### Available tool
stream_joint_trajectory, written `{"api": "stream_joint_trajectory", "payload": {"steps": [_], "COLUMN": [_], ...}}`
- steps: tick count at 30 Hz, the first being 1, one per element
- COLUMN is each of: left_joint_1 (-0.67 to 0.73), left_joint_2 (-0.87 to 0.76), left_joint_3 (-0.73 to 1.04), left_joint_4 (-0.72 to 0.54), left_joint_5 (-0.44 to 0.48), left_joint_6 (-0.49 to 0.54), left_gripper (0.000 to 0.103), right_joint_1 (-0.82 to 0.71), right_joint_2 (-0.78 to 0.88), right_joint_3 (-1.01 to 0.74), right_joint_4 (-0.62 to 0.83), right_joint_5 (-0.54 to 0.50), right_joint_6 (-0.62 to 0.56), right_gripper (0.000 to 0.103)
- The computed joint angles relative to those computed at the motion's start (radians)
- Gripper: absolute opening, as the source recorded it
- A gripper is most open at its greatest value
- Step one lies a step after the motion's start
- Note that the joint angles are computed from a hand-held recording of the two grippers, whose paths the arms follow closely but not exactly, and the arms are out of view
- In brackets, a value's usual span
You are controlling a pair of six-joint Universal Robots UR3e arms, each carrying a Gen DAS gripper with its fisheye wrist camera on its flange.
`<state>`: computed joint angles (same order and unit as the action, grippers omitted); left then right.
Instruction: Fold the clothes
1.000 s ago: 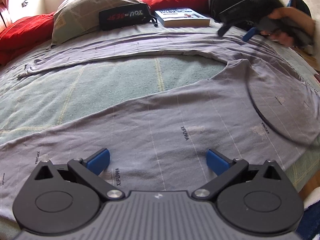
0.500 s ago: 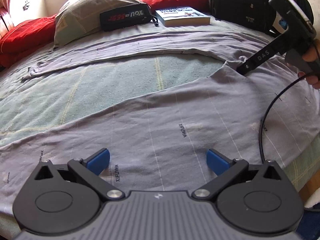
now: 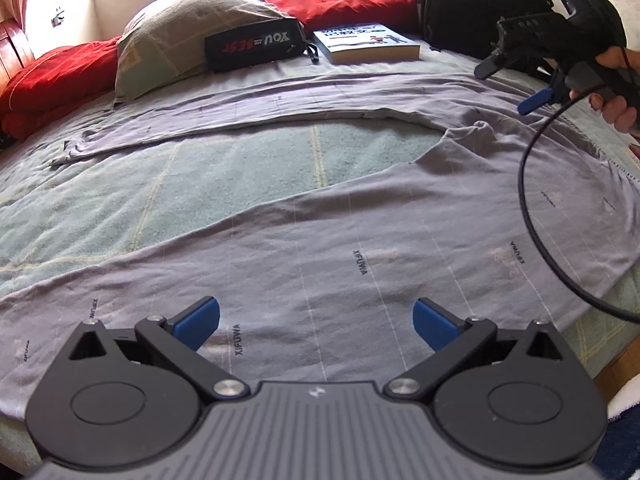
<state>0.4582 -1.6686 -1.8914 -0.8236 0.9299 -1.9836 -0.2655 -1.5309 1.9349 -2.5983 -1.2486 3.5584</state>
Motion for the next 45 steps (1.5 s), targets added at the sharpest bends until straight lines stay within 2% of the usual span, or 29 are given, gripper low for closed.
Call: {"api": "stream_joint_trajectory", "payload": {"steps": [2, 5, 7, 9, 11, 16, 19, 21, 24, 27, 30, 33, 35, 37, 39, 44, 45], "left_joint_1": [-0.007, -0.014, 0.0, 0.019, 0.032, 0.042, 0.048, 0.074, 0.129, 0.183, 0.225, 0.239, 0.224, 0.212, 0.253, 0.323, 0.322], "left_joint_2": [-0.019, -0.044, -0.047, -0.047, -0.051, -0.088, -0.105, -0.1, -0.088, -0.067, -0.067, -0.128, -0.198, -0.247, -0.283, -0.34, -0.378], "left_joint_3": [0.011, 0.027, 0.034, 0.052, 0.06, 0.07, 0.047, 0.04, 0.07, 0.099, 0.135, 0.18, 0.23, 0.303, 0.382, 0.501, 0.553], "left_joint_4": [0.009, 0.004, -0.02, -0.055, -0.038, 0.046, 0.088, 0.04, -0.118, -0.242, -0.268, -0.199, -0.124, -0.161, -0.315, -0.358, -0.338], "left_joint_5": [0.008, 0.029, 0.021, 0.0, -0.017, -0.034, -0.028, -0.04, -0.055, -0.061, -0.1, -0.144, -0.107, -0.035, -0.057, -0.13, -0.145], "left_joint_6": [-0.017, -0.024, -0.001, 0.033, 0.038, 0.052, 0.071, 0.094, 0.15, 0.252, 0.296, 0.278, 0.206, 0.171, 0.217, 0.196, 0.15], "left_gripper": [0.102, 0.102, 0.102, 0.102, 0.102, 0.102, 0.102, 0.102, 0.102, 0.102, 0.102, 0.102, 0.102, 0.102, 0.102, 0.102, 0.102], "right_joint_1": [0.007, 0.034, 0.052, 0.055, 0.079, 0.322, 0.478, 0.553, 0.629, 0.64, 0.653, 0.662, 0.675, 0.684, 0.693, 0.706, 0.706], "right_joint_2": [0.016, 0.009, -0.036, -0.108, -0.172, -0.175, -0.083, -0.014, 0.036, 0.033, 0.048, 0.055, 0.061, 0.067, 0.071, 0.085, 0.085], "right_joint_3": [0.016, 0.05, 0.067, 0.092, 0.101, 0.091, 0.079, 0.083, 0.098, 0.112, 0.103, 0.099, 0.1, 0.107, 0.116, 0.112, 0.11], "right_joint_4": [-0.016, -0.049, -0.041, -0.015, 0.035, 0.08, 0.065, 0.026, -0.052, -0.065, -0.064, -0.066, -0.073, -0.089, -0.11, -0.118, -0.115], "right_joint_5": [0.013, -0.091, -0.176, -0.191, -0.197, -0.343, -0.456, -0.528, -0.64, -0.656, -0.677, -0.691, -0.708, -0.722, -0.736, -0.755, -0.756], "right_joint_6": [-0.003, -0.005, 0.011, -0.011, -0.054, -0.106, -0.066, -0.023, 0.033, 0.08, 0.101, 0.124, 0.136, 0.144, 0.153, 0.16, 0.162], "right_gripper": [0.103, 0.103, 0.103, 0.103, 0.103, 0.103, 0.103, 0.103, 0.103, 0.103, 0.103, 0.103, 0.103, 0.103, 0.103, 0.103, 0.103]}}
